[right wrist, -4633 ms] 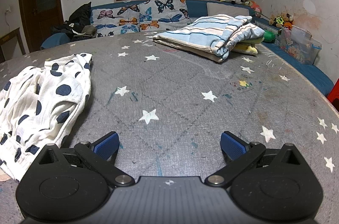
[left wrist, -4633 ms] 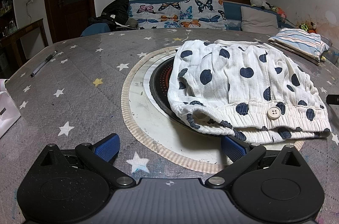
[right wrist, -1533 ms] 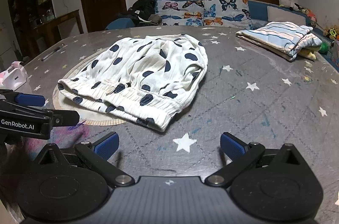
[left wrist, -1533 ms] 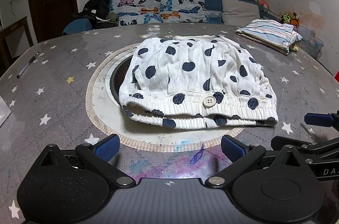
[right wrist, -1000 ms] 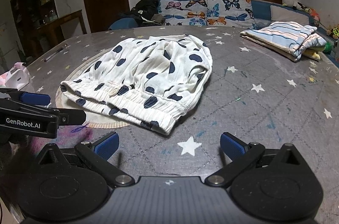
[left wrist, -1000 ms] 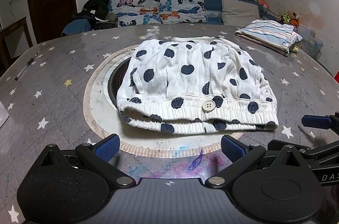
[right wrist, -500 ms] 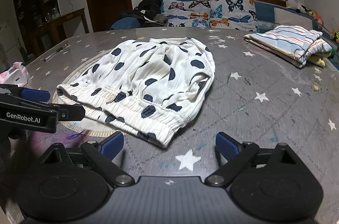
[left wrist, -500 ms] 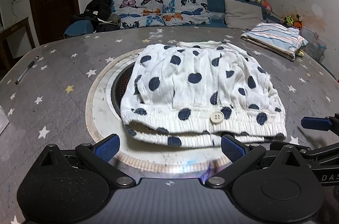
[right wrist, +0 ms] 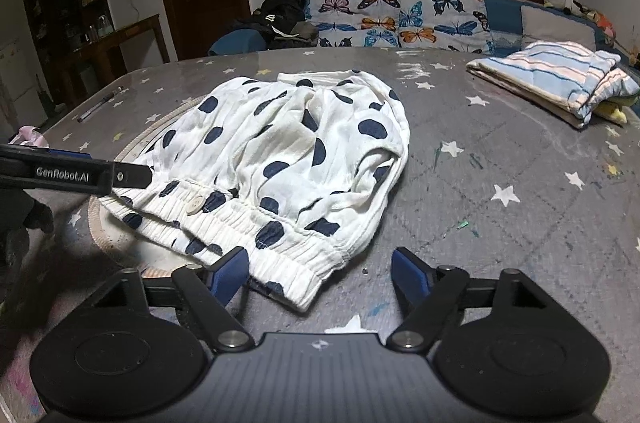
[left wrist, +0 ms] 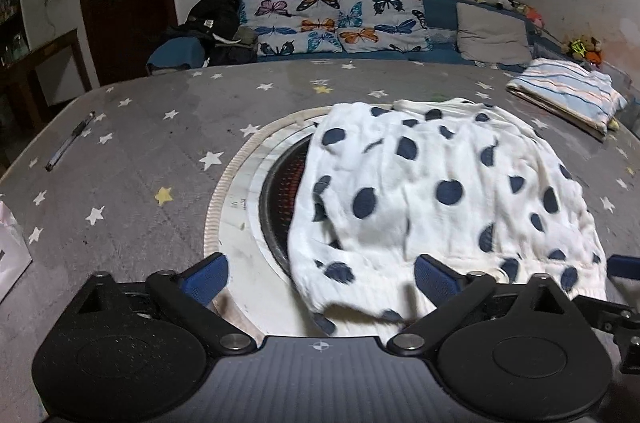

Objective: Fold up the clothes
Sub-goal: 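Grasp the trousers' waistband edge with the left and right grippers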

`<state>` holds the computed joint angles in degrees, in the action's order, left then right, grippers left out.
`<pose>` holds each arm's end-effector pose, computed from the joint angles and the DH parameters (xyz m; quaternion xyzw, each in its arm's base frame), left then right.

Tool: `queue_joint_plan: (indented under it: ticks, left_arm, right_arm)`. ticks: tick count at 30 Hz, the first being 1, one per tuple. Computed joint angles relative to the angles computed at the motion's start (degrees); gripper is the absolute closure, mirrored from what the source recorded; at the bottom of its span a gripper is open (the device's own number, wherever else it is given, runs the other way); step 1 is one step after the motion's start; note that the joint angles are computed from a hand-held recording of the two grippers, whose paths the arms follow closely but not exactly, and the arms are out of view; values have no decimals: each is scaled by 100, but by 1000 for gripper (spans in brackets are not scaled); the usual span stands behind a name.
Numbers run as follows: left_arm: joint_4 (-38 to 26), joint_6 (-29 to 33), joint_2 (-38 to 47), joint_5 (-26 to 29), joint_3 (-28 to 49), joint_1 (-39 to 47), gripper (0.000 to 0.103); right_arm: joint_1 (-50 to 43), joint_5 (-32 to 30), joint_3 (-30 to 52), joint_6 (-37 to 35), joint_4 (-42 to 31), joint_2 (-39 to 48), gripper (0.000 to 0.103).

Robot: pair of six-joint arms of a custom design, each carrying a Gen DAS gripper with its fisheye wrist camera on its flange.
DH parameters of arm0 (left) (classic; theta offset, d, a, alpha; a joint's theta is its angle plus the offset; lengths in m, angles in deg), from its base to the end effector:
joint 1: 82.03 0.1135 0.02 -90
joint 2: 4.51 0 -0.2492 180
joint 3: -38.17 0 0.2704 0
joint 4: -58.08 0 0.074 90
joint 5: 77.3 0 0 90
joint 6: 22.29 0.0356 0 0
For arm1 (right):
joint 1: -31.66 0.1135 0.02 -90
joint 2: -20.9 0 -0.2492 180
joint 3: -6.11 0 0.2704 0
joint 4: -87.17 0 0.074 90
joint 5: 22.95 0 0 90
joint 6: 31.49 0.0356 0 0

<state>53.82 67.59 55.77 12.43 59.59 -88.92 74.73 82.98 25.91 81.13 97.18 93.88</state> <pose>0.1857 -0.0223 0.0854 0.0532 0.9159 -0.0222 0.3972 0.1440 0.1213 0.0613 -0.1071 0.9041 0.1066 0.3996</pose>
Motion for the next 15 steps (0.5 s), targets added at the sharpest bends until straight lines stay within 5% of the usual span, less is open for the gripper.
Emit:
queue_joint_plan:
  ticks: [5,8,10,15]
  left_arm:
    - [179,182,654,548,262,527,24]
    - [136,386,859,1062,360,819,42]
    - [22,481,808,1357,355,929,68]
    - [-441,491,154,1749,198,1063,87]
  right_arm:
    - [-104,-115,44,-60,108,80,38]
    - [-166,-195,99,-113,168,169,45]
    - [-240,-342,87,-144,259,183,56]
    - [-385,-551,-58,-101,244,-96,78]
